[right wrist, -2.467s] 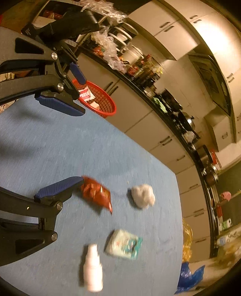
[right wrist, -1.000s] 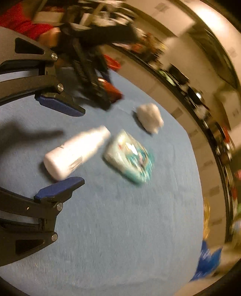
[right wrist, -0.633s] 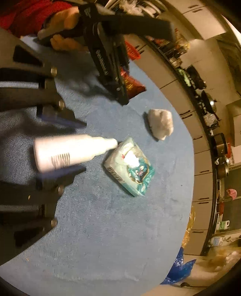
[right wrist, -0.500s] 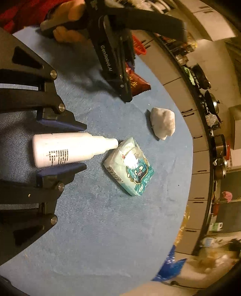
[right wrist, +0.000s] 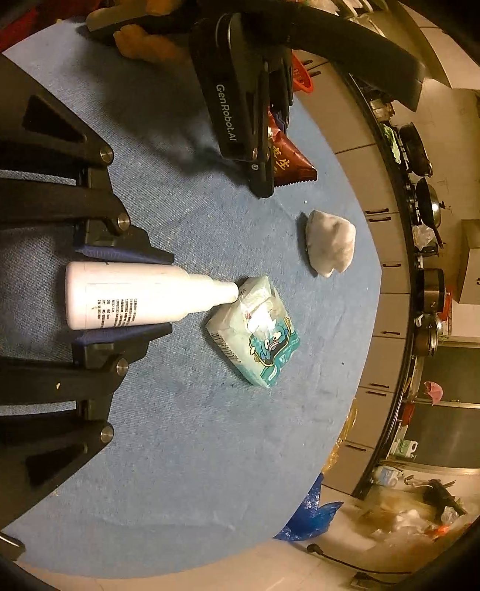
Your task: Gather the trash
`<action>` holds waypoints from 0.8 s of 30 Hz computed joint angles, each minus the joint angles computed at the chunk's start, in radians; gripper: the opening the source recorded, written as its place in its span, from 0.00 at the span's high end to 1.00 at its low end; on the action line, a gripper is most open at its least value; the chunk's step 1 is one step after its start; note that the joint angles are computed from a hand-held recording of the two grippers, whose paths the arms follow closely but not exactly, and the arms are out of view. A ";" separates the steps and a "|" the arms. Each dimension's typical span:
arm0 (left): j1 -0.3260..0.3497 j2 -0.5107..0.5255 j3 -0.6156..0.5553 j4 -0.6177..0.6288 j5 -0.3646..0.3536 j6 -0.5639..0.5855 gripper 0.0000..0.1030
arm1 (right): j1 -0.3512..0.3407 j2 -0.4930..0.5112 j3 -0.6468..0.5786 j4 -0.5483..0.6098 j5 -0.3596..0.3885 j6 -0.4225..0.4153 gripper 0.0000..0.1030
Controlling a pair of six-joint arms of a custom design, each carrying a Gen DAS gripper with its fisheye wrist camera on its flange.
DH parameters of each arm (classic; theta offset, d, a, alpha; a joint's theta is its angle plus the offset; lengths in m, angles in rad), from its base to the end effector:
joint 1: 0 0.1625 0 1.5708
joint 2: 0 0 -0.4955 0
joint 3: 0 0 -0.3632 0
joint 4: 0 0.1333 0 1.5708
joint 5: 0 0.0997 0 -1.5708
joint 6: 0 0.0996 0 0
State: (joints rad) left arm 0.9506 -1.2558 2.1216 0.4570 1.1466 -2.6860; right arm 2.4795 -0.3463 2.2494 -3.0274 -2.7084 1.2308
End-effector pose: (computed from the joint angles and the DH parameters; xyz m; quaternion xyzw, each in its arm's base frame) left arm -0.0410 -0.3572 0.2445 0.4746 0.8464 -0.1377 0.1982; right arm 0.3572 -0.2240 -0.0934 -0.0140 -0.8301 0.3711 0.4159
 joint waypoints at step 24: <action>-0.005 -0.004 0.008 -0.011 -0.007 0.009 0.70 | 0.030 -0.012 -0.002 0.072 -0.036 0.121 0.69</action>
